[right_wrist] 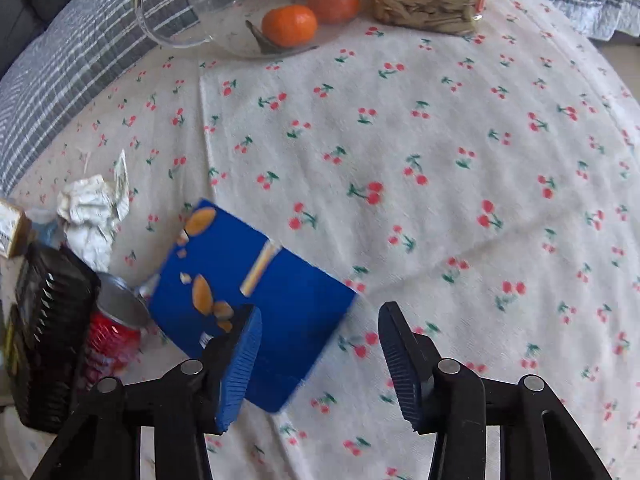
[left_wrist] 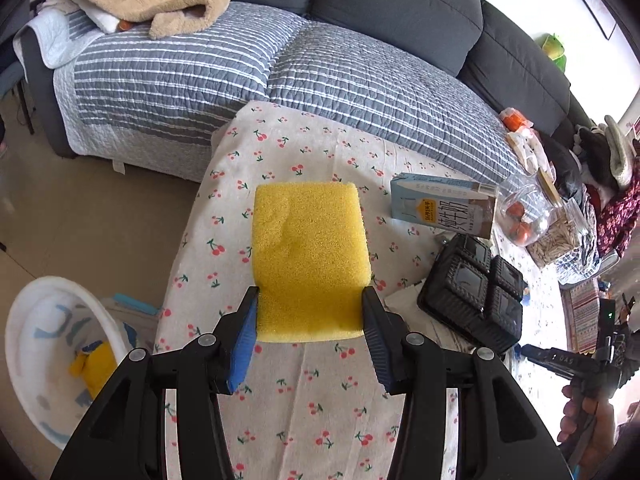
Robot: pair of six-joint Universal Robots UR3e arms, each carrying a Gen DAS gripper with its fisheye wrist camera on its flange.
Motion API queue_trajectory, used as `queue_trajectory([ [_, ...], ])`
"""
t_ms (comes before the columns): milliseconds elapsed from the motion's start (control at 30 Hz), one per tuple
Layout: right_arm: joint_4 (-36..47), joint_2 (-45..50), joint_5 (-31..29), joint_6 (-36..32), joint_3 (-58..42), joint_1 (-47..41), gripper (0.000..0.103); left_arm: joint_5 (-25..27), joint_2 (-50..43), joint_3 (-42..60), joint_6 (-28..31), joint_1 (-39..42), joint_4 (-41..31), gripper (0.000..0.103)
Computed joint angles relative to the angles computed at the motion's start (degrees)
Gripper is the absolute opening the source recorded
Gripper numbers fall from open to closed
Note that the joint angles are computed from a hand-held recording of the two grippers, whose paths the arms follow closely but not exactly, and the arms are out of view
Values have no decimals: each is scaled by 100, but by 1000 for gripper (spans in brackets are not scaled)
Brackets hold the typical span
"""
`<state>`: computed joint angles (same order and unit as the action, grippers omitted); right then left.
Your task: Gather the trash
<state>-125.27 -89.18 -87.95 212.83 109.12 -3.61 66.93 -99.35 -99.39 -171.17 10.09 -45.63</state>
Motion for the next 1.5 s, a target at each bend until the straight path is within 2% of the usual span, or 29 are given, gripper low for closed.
queue_trajectory([
  [67, -10, -300, 155, -111, 351, 7, 36, -6, 360, -303, 198, 109, -89, 52],
  [133, 67, -511, 341, -129, 688, 46, 31, -42, 710, -583, 436, 254, -201, 52],
  [200, 149, -653, 277, -131, 784, 211, 31, -66, 1049, -845, 681, 427, -318, 52],
  [233, 243, -734, 261, -163, 781, 270, 33, -61, 1191, -952, 794, 511, -377, 52],
  [300, 403, -949, 398, -258, 823, 256, 51, -70, 1437, -1135, 992, 701, -501, 52],
  [333, 395, -1145, 475, -323, 936, 208, 67, -85, 1529, -1204, 1071, 804, -569, 52],
  [367, 377, -1470, 549, -436, 1141, 121, 76, -96, 1611, -1268, 1138, 911, -640, 52],
  [433, 617, -2135, 671, -790, 1447, -120, 78, -118, 1677, -1317, 1245, 1091, -769, 52],
  [567, 949, -2725, 580, -1323, 1484, -507, 79, -192, 1716, -1337, 1423, 1375, -876, 52],
  [700, 488, -2154, 409, -1460, 1191, -222, 82, -80, 1638, -1331, 1483, 1539, -743, 52],
  [833, 50, -921, -315, -1500, 362, 573, 85, -122, 1457, -1223, 1468, 1739, -892, 52],
  [1000, -213, 422, -1250, -2203, -661, 1392, 92, 11, 1325, -1218, 1536, 1819, -803, 52],
  [1167, -233, 1349, -1663, -2819, -1373, 1552, 95, 54, 1183, -1146, 1506, 1935, -832, 52],
  [1333, -396, 1834, -1683, -3030, -1425, 1304, 94, 3, 1056, -1029, 1383, 1985, -907, 52],
  [1367, -506, 1835, -1554, -2966, -1289, 1206, 91, -11, 1050, -1022, 1383, 1993, -923, 52],
  [1433, -1141, 1550, -889, -2857, -627, 865, 83, -18, 1055, -1023, 1380, 1997, -932, 52],
  [1500, -1668, 1276, -452, -2766, -55, 591, 79, -69, 1108, -1051, 1418, 2029, -992, 52],
])
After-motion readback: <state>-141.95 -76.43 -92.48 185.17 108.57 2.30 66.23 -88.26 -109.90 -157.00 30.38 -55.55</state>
